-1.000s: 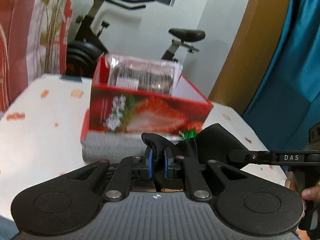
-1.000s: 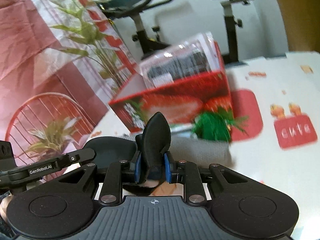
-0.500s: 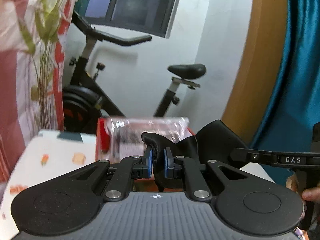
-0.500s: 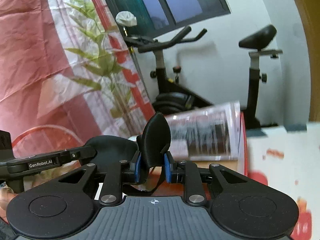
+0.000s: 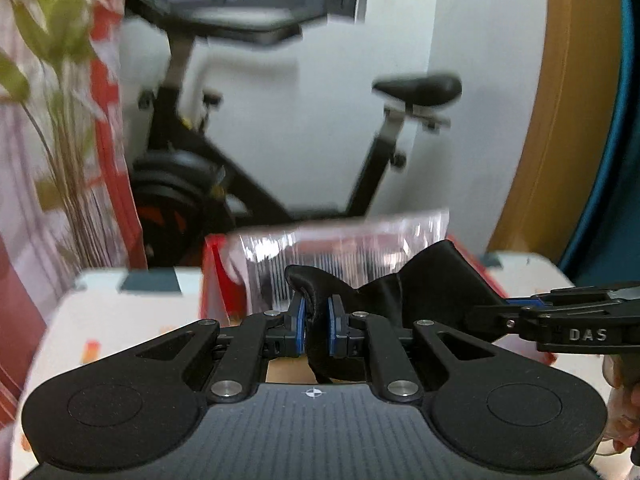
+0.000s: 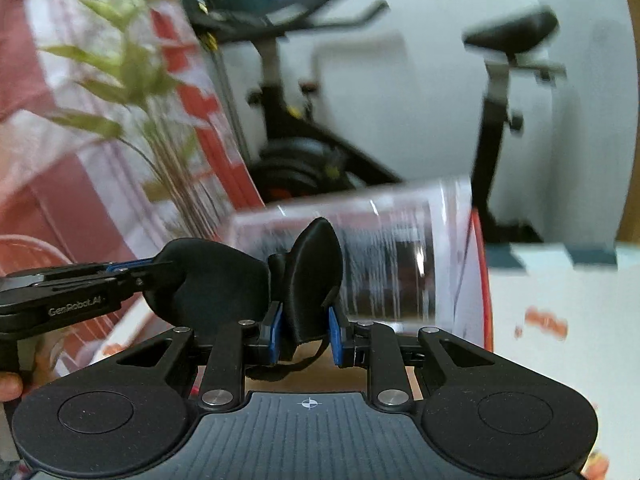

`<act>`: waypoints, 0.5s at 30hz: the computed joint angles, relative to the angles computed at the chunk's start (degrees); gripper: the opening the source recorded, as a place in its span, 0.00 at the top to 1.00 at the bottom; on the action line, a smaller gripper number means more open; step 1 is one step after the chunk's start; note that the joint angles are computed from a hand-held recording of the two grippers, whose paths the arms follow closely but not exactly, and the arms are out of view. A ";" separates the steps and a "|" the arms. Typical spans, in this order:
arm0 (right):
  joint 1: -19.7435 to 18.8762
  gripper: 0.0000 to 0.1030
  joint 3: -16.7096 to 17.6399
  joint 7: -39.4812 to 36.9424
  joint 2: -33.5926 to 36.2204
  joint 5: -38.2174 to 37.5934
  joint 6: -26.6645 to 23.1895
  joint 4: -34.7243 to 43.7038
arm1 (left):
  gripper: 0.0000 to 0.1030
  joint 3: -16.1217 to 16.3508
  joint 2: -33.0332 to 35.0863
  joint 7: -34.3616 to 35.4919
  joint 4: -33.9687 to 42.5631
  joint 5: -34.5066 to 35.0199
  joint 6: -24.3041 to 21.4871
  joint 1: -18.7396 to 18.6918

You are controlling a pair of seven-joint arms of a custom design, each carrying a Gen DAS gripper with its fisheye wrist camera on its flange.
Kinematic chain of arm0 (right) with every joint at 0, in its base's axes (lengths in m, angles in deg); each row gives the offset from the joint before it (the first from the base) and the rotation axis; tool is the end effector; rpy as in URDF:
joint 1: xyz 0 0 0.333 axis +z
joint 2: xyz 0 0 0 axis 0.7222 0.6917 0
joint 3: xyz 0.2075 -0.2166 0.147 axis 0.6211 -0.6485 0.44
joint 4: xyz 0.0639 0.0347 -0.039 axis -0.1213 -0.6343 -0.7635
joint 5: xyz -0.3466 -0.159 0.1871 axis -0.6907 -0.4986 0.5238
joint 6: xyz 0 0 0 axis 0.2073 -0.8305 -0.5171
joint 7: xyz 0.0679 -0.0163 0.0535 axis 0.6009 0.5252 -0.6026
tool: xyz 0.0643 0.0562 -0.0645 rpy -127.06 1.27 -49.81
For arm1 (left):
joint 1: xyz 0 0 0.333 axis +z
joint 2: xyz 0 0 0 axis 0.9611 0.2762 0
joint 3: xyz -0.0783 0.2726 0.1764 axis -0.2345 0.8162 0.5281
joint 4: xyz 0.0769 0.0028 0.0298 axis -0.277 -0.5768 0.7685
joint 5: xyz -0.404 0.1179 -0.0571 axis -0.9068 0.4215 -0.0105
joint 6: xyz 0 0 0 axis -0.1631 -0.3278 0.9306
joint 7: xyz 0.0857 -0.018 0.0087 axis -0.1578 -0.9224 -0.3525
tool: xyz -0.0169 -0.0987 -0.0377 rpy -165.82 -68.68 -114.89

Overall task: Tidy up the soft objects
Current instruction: 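Lift the black eye mask with both grippers and lower it into the red box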

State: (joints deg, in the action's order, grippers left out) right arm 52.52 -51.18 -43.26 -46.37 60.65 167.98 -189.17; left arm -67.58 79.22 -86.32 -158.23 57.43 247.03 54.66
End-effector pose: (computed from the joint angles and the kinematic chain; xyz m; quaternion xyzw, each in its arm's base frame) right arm 0.6742 0.1041 0.3925 -0.7034 0.5184 -0.1391 0.4660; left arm 0.6264 -0.3236 0.4101 -0.5956 0.6557 -0.3766 0.2711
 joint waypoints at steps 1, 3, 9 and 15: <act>0.43 0.79 -0.48 3.83 1.27 -2.79 0.24 0.59 | 0.88 -2.04 1.01 5.67 -0.04 -5.65 0.70 2.07; 0.96 0.79 -1.29 12.85 3.60 -9.23 0.12 1.72 | 0.88 -2.96 2.01 10.39 -0.17 -10.89 0.62 2.97; 0.07 0.76 -0.42 23.70 6.56 -18.37 0.76 2.43 | 0.87 -3.11 2.86 19.66 -1.04 -19.52 -0.06 2.82; -0.49 0.71 0.44 28.46 6.43 -22.74 1.52 1.15 | 0.78 -4.37 3.03 27.78 -1.54 -25.62 -0.27 3.52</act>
